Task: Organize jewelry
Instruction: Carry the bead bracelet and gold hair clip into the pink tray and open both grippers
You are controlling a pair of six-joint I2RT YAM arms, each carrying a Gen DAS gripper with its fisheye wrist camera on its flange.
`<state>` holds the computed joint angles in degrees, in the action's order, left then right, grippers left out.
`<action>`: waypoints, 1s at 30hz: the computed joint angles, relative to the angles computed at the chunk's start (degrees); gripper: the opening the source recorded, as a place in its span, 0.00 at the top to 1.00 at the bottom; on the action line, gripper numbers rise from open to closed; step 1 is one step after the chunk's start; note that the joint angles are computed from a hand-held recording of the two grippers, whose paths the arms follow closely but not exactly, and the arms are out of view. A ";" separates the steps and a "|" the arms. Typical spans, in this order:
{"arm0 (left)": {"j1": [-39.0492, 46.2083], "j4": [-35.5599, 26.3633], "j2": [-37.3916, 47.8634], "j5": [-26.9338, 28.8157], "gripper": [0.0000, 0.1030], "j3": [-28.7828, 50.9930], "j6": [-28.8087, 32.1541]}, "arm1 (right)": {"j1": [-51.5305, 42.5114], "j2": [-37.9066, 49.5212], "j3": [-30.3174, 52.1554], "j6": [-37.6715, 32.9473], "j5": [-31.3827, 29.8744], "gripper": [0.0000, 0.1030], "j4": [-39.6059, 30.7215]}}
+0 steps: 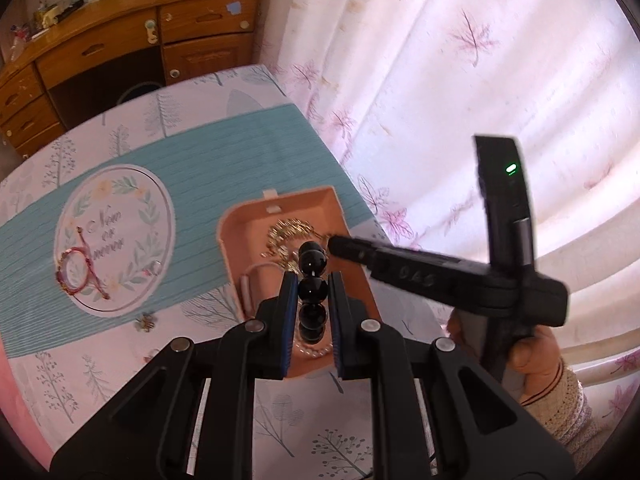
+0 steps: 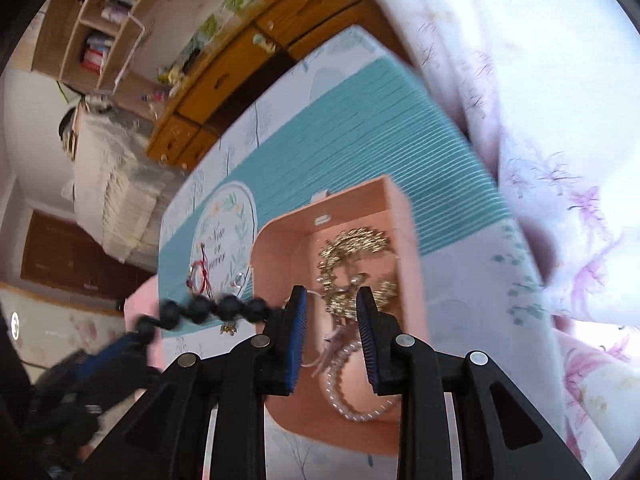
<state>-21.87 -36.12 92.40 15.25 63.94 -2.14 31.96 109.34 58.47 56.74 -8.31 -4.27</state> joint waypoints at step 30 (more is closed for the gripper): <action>17.41 4.32 -4.96 1.02 0.68 -14.43 9.64 | 13.31 -8.87 -3.38 0.14 13.63 0.75 -6.91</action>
<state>-4.46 -31.80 87.44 16.27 49.51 7.50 45.28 100.47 55.09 56.89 5.32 -11.18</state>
